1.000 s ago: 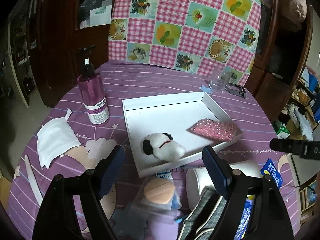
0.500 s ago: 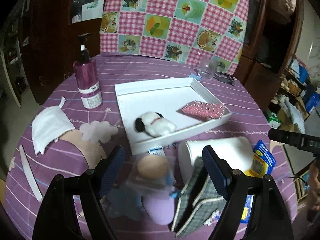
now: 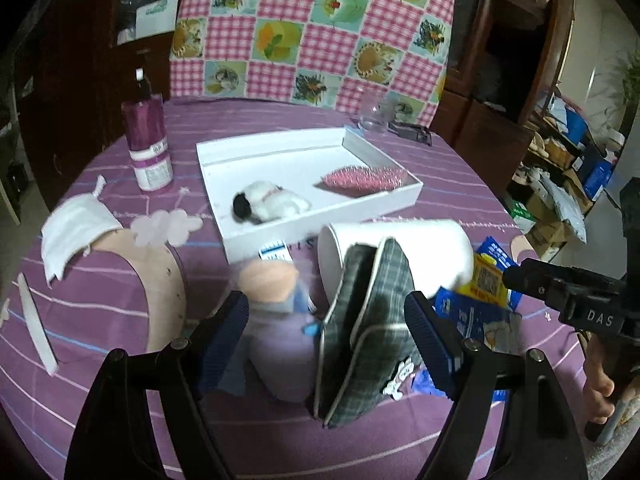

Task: Organize soft objects
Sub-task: 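Move both grippers back toward the green plaid pouch and blue packets, then grasp the green plaid pouch with the left gripper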

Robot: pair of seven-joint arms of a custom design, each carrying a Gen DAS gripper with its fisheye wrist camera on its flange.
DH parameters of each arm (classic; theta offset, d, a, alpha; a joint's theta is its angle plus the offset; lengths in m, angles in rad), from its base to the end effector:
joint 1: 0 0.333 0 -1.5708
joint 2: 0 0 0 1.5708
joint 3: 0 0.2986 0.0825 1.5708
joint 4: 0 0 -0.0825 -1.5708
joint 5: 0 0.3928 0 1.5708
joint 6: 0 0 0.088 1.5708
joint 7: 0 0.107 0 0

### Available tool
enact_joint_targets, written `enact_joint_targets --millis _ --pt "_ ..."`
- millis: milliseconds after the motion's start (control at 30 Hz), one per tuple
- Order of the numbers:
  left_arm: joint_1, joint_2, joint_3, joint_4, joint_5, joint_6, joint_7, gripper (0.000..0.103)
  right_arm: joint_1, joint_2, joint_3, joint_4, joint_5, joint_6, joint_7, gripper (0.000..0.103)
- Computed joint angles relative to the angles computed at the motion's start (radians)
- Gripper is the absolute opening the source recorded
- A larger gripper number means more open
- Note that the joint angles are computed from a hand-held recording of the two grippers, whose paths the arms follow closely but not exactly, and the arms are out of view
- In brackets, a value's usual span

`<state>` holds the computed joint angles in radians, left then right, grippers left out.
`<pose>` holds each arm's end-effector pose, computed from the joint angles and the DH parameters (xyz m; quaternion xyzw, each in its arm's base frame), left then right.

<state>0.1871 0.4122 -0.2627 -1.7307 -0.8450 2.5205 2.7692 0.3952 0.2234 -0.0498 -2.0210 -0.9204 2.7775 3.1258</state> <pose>0.6888 -0.0269 0.3684 -0.4250 0.8211 -0.3714 0.0852 0.5752 0.2455 0.3641 -0.5096 0.7838 -0.2245 0.2749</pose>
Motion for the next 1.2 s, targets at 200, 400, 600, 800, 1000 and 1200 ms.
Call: enact_joint_targets --millis 200,400,600,800,1000,1200 --pt "0.0 0.02 0.003 -0.011 0.029 -0.034 -0.001 0.08 0.02 -0.021 -0.02 -0.052 -0.176 0.04 0.207 0.061" --pt "-0.009 0.021 0.001 -0.04 0.062 -0.023 0.018 0.08 0.014 -0.022 0.01 -0.072 -0.266 -0.022 0.328 0.062" --pt "-0.03 0.012 -0.013 -0.091 0.079 0.069 0.058 0.079 -0.006 -0.034 0.02 -0.092 -0.304 -0.008 0.387 0.062" --pt "-0.025 0.013 -0.031 -0.106 0.069 0.11 0.086 0.079 -0.015 -0.039 0.036 -0.099 -0.297 -0.027 0.402 0.062" --pt "-0.031 0.011 -0.043 -0.133 0.076 0.17 0.125 0.086 -0.016 -0.051 0.045 -0.114 -0.284 -0.052 0.406 0.062" --pt "-0.02 -0.005 -0.083 -0.185 0.044 0.284 0.195 0.07 -0.023 -0.058 0.049 -0.128 -0.294 -0.04 0.422 0.062"
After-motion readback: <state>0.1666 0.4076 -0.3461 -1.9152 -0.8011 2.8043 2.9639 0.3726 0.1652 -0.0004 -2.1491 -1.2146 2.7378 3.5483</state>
